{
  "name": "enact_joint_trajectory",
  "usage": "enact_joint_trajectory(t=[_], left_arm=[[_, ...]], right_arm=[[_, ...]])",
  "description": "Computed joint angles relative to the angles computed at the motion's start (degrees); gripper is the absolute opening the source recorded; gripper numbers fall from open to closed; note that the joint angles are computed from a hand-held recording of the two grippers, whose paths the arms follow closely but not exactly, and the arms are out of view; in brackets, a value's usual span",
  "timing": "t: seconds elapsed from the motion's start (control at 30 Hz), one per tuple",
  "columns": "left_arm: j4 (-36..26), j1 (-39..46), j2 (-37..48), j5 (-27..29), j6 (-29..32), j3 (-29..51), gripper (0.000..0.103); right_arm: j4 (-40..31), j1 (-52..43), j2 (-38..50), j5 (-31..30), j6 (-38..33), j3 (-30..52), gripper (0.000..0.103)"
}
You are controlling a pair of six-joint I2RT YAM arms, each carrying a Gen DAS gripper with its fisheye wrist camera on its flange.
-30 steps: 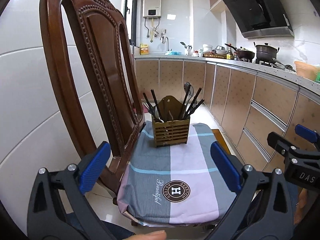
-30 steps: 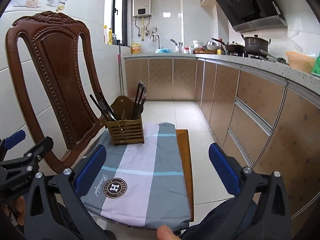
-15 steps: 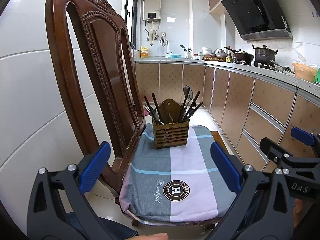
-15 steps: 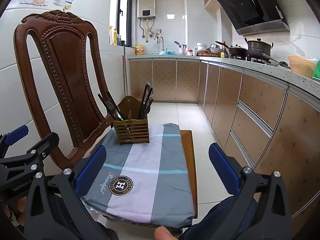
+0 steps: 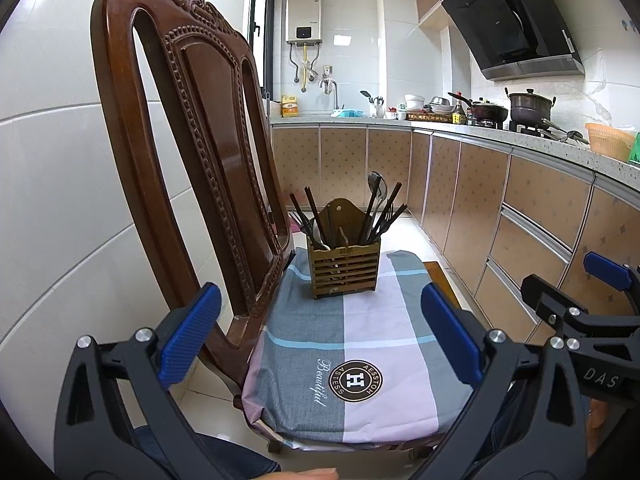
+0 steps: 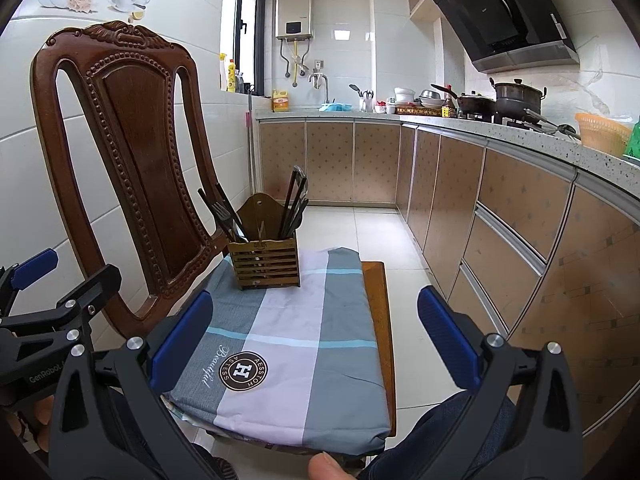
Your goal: Organize utensils
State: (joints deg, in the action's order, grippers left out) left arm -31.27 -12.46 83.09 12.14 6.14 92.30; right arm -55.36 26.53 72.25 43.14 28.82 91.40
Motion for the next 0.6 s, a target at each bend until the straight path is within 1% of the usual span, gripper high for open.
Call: enact_joint_trajectory(t=[0.6], left_arm=[[0.24,0.30,0.20,0.24,0.21,-0.32,0.099]], right_arm=[[-0.72,0.80,0.56,0.54,0.42,0.76,0.100]])
